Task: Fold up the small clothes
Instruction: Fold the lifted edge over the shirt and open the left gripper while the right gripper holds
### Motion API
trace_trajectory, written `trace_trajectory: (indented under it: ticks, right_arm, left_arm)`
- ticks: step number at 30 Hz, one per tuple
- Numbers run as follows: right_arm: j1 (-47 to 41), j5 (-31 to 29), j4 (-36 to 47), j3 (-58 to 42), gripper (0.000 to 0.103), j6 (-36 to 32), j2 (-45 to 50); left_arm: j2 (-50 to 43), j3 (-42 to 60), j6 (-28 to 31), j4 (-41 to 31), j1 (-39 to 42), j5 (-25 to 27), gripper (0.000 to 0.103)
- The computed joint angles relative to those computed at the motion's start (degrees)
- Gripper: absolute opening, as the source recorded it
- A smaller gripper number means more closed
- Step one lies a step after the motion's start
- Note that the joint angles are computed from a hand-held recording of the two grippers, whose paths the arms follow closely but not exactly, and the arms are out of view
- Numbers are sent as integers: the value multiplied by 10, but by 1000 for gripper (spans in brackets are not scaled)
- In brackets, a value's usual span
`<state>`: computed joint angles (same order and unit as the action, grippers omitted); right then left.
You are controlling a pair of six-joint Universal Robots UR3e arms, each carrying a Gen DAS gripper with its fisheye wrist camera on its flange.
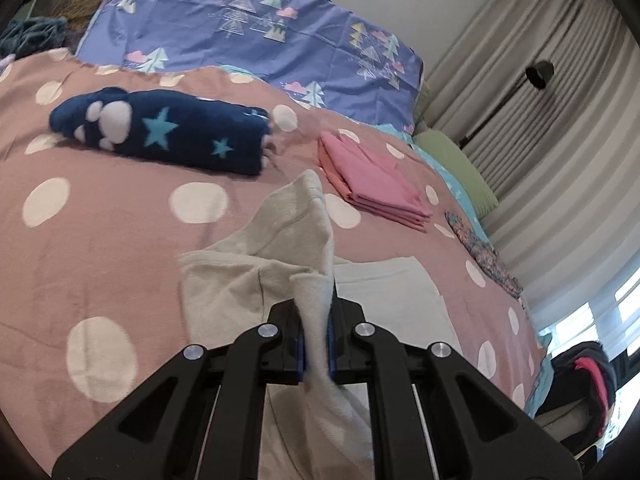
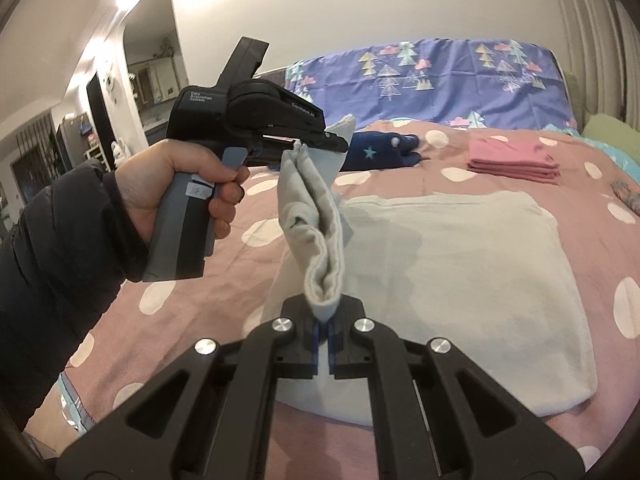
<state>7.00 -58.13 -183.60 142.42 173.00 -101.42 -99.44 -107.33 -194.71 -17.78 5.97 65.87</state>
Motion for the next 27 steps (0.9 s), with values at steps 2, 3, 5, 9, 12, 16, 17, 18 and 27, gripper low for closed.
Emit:
trace_trajectory:
  ticks: [2, 3, 5, 9, 12, 16, 17, 18, 27]
  right_arm:
    - [-49, 35, 26, 22, 3, -17, -33]
    - [-72, 51, 43, 31, 3, -27, -49]
    - [-130, 92, 94, 51, 3, -60, -89]
    - [-241, 147, 218, 87, 3, -132, -188]
    - [-322, 181, 326, 101, 3, -191, -257]
    - [-419, 207, 465, 98, 3, -264, -319]
    - [-434, 209, 491, 98, 3, -277, -329]
    - [-448, 210, 509, 95, 3, -290, -327]
    - [-526, 205, 612, 96, 3, -378, -311]
  left_arm:
    - [-38, 49, -10, -10, -34, 25, 7]
    - [-52, 66, -15, -13, -45, 33, 7]
    - [-97, 121, -31, -25, -76, 52, 7]
    - [-177, 222, -49, -48, -127, 78, 7]
    - [-227, 296, -55, -68, -162, 98, 7]
    - [-311, 440, -51, -141, -205, 116, 7]
    - [-334, 481, -49, -165, -215, 119, 7]
    - [-350, 507, -46, -181, -223, 123, 7]
    - [-540, 848, -5, -379, -283, 183, 7]
